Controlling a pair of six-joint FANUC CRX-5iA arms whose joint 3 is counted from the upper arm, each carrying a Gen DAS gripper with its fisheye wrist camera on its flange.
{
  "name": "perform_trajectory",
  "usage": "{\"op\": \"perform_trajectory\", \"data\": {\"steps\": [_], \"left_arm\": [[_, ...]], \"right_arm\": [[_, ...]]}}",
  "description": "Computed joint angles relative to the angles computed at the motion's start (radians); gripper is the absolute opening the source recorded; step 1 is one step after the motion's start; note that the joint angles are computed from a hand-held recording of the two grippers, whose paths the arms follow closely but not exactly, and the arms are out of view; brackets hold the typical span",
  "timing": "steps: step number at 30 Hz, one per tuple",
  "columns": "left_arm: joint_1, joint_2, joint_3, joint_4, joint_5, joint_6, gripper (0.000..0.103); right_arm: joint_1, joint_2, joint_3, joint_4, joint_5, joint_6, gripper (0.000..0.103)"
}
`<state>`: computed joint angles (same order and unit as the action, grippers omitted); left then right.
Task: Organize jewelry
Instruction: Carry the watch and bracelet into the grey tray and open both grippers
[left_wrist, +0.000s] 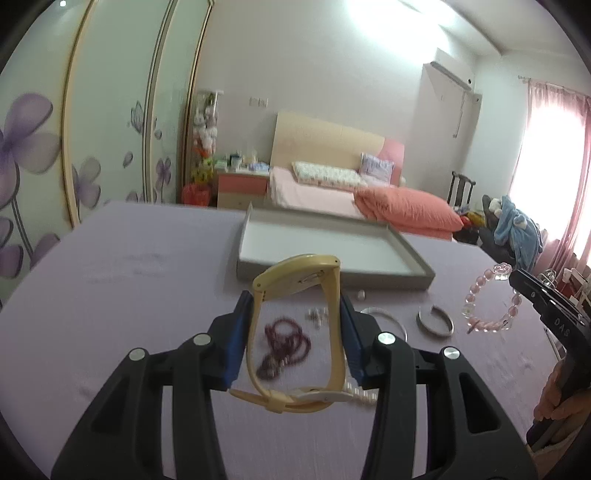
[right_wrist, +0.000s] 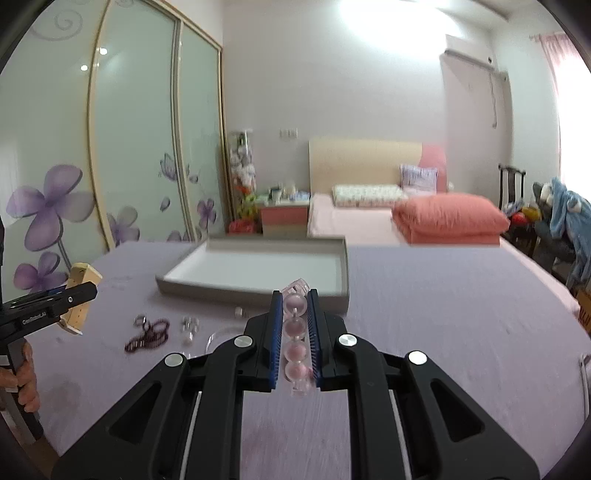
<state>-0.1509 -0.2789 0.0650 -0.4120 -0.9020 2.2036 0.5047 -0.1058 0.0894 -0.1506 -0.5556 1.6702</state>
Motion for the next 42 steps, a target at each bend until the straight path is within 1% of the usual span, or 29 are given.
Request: {"op": "perform_trajectory", "data": {"steps": [7, 11, 13, 15, 16, 21, 25, 28, 30, 31, 38, 42], "left_arm": [[0.005, 0.032, 0.051, -0.059, 0.066, -0.010, 0.045], [0.033, 0.067, 0.081, -0.049, 0.105, -0.035, 0.045], [0.050, 0.089, 0.099, -0.040, 0.122, -0.050, 0.045], [0.072, 0.113, 0.117, -0.018, 0.138, -0.069, 0.045], [0.081, 0.124, 0.123, -0.008, 0.145, -0.075, 0.045], [0.133, 0.184, 0.168, 0.048, 0.169, -0.110, 0.045], [0.142, 0.229, 0.210, 0.032, 0.182, -0.105, 0.045], [0.149, 0.257, 0.230, 0.029, 0.198, -0.108, 0.045], [0.154, 0.273, 0.236, 0.035, 0.210, -0.112, 0.045], [0.155, 0.282, 0.242, 0.036, 0.212, -0.114, 0.045], [0.165, 0.330, 0.258, 0.034, 0.226, -0.118, 0.045], [0.171, 0.355, 0.262, 0.052, 0.233, -0.141, 0.045]], "right_arm": [[0.013, 0.035, 0.007, 0.066, 0.156, -0.042, 0.014], [0.017, 0.083, 0.043, 0.119, 0.199, -0.077, 0.014], [0.014, 0.113, 0.074, 0.114, 0.205, -0.068, 0.014], [0.017, 0.144, 0.089, 0.163, 0.221, -0.113, 0.014], [0.017, 0.150, 0.087, 0.168, 0.228, -0.122, 0.014], [0.012, 0.216, 0.156, 0.150, 0.220, -0.155, 0.014], [0.018, 0.252, 0.183, 0.151, 0.230, -0.154, 0.014], [0.016, 0.280, 0.223, 0.108, 0.203, -0.102, 0.014], [0.022, 0.298, 0.240, 0.116, 0.195, -0.101, 0.014], [0.020, 0.307, 0.251, 0.098, 0.184, -0.081, 0.014], [0.023, 0.371, 0.316, 0.103, 0.131, -0.082, 0.014], [0.021, 0.395, 0.345, 0.093, 0.094, -0.086, 0.014]]}}
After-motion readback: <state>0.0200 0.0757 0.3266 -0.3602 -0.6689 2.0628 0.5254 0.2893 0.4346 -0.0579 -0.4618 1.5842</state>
